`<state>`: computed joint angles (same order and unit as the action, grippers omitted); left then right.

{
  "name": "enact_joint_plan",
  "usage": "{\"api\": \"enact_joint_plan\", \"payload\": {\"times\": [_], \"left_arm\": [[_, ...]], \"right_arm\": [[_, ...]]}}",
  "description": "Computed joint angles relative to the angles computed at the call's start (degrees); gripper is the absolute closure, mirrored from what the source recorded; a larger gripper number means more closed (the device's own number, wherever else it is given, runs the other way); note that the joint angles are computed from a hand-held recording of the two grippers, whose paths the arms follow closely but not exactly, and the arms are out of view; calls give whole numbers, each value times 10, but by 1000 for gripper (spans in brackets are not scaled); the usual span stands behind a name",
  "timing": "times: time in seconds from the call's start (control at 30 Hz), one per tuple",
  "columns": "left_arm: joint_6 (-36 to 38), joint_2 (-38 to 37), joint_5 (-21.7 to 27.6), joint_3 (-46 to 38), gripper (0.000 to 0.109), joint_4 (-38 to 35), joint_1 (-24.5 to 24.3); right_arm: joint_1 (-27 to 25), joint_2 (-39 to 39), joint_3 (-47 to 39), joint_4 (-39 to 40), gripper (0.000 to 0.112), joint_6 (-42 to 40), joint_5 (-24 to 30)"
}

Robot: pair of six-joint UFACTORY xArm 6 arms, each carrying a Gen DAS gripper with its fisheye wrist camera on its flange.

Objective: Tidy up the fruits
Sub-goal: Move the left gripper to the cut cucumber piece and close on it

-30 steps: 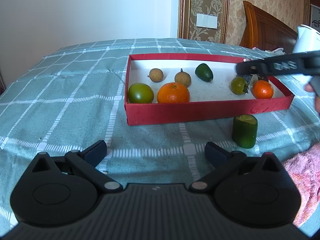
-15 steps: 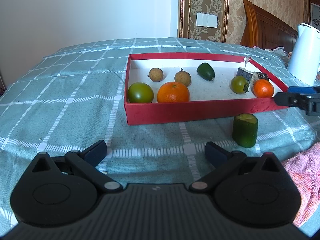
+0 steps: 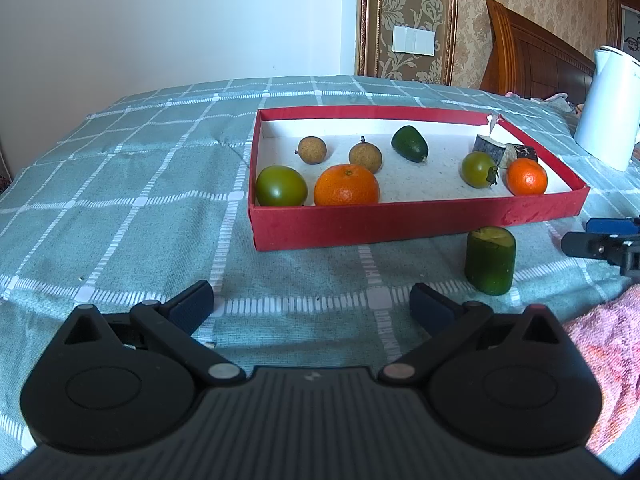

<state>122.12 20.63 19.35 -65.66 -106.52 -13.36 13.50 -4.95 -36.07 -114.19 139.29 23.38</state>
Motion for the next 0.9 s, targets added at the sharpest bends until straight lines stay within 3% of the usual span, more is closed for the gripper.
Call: {"api": "enact_joint_plan", "payload": {"times": [0.13, 0.23, 0.33, 0.43, 0.57, 0.7, 0.83, 0.9], "left_arm": [[-28, -34, 28, 38, 6, 15, -1], [19, -71, 56, 72, 6, -30, -2], [9, -89, 68, 87, 6, -9, -11], [10, -88, 51, 82, 6, -26, -32], [-54, -72, 29, 67, 6, 0, -54], [-5, -56, -9, 51, 6, -63, -74], [26, -47, -33, 42, 29, -88, -87], [33, -44, -31, 40, 32, -101, -87]], "right_arm": [[-11, -1, -1, -43, 36, 46, -19], [-9, 0, -2, -37, 35, 37, -19], [-11, 1, -3, -37, 35, 37, -20], [-10, 1, -3, -36, 35, 36, -19], [-10, 1, -3, -36, 34, 36, -20], [-9, 2, -3, -31, 34, 29, -19], [-7, 3, -4, -18, 33, 11, -16], [-7, 4, -5, -13, 33, 3, -16]]}}
